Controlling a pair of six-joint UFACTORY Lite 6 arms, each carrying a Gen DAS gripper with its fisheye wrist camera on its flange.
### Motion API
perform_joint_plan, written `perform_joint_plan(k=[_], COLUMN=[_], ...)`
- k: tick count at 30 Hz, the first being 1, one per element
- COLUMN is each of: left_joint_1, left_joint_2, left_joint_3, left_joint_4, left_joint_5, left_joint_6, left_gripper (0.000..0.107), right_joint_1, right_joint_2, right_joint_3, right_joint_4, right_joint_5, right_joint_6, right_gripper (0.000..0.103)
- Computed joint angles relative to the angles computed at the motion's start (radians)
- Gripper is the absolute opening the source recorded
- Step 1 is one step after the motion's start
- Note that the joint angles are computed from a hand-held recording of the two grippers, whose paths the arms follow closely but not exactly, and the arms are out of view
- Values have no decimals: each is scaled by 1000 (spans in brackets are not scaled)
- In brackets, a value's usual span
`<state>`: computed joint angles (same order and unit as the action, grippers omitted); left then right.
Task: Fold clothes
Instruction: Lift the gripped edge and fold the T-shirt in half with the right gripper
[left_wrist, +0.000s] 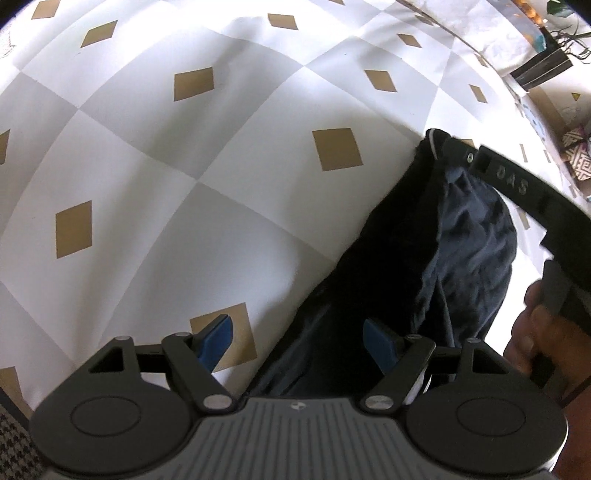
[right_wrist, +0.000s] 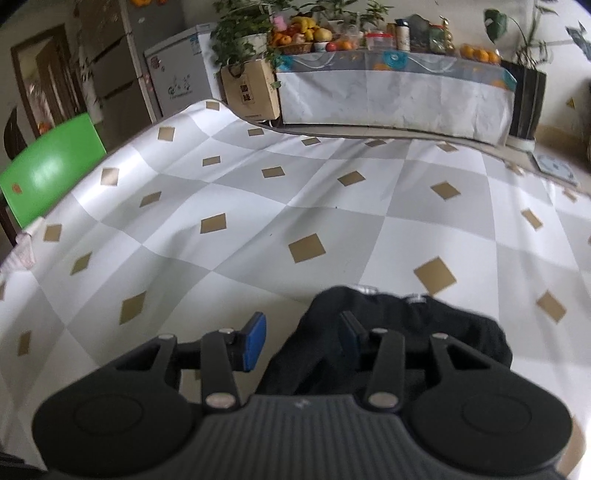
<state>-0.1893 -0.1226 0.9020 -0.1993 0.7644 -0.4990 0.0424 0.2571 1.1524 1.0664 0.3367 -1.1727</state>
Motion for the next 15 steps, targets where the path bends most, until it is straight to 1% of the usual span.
perform_joint_plan(k=[4, 9, 12, 15], left_joint_1=[-1, 33, 63, 87], left_joint_2=[22, 44, 56, 58], left_joint_3=[12, 20, 25, 23], left_joint_4=[10, 11, 25, 15], left_joint_5=[4, 11, 12, 6], left_joint_6=[-20, -27, -53, -60], left_gripper=[77, 77, 77, 77], right_joint_1=[48, 95, 106, 119], right_joint_2=[72, 168, 234, 308], right_joint_3=[85, 185, 259, 345], right_joint_4=[-158, -428, -543, -705], right_joint_5=[-47, -96, -81, -46], right_joint_6=[96, 281, 357, 470], right_gripper=[40, 32, 28, 28])
